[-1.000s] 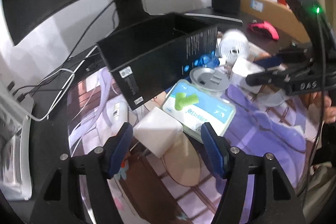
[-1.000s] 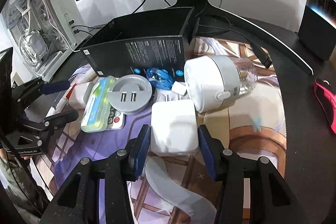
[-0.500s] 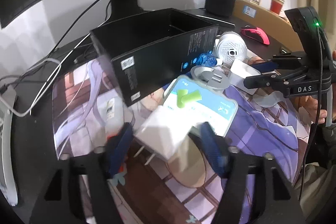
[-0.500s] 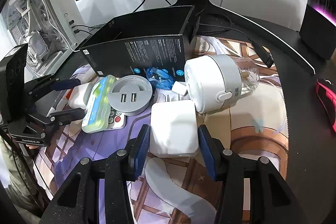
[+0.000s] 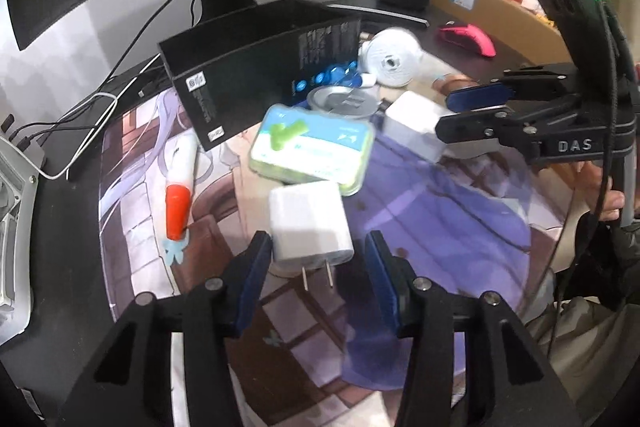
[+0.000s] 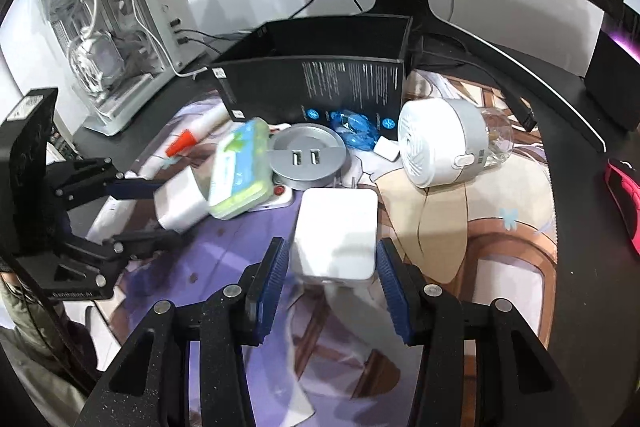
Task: Organize rigid objects
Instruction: 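Close the left tool on the white charger cube while the right tool grasps the white square adapter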
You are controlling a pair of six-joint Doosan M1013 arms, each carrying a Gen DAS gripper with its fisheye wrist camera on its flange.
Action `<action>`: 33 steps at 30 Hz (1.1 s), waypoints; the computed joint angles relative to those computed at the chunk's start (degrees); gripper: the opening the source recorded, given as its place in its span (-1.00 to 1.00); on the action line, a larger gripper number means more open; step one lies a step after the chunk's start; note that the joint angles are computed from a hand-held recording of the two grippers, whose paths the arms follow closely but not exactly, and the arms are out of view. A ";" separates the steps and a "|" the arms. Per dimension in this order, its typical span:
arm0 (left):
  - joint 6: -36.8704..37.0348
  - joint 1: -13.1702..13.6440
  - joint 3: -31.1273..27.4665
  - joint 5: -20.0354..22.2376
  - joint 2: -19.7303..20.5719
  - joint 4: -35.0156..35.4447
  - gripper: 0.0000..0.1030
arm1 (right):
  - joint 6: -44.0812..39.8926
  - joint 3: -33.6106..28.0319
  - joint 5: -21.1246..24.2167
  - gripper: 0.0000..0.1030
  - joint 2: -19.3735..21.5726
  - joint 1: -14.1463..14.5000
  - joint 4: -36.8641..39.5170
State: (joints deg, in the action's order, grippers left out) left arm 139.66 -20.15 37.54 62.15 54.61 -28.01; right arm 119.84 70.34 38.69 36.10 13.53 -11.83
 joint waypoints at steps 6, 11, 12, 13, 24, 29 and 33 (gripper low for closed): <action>-3.70 0.31 -0.12 -5.24 -0.17 -1.25 -0.05 | 4.47 -0.75 0.24 -0.09 0.53 -0.20 -4.00; -5.68 0.64 -3.61 -2.80 2.11 -1.84 -0.06 | 3.35 -1.12 -0.12 -0.09 1.13 -0.73 -2.36; -5.50 0.64 -3.56 -2.79 2.12 -2.06 -0.06 | 3.33 -1.08 -0.19 -0.09 1.14 -0.72 -2.68; -5.25 0.58 -3.41 -2.81 2.03 -2.14 -0.06 | 3.37 -1.06 -0.31 -0.09 1.15 -0.67 -2.85; -4.20 -0.11 -2.57 -1.15 1.90 -1.22 -0.04 | 3.33 -1.39 -0.44 -0.09 1.45 -0.43 -2.77; -4.07 -0.44 -1.60 -1.75 1.61 -0.36 -0.04 | 2.83 -1.12 -0.78 -0.01 1.35 -0.40 -2.32; -4.11 -0.45 -1.42 -1.98 1.54 -0.16 -0.04 | 2.54 -1.52 0.06 0.10 1.78 0.07 -3.37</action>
State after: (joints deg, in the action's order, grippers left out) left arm 135.56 -20.61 36.12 60.17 56.16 -28.17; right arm 122.38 68.82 38.75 37.88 13.61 -15.20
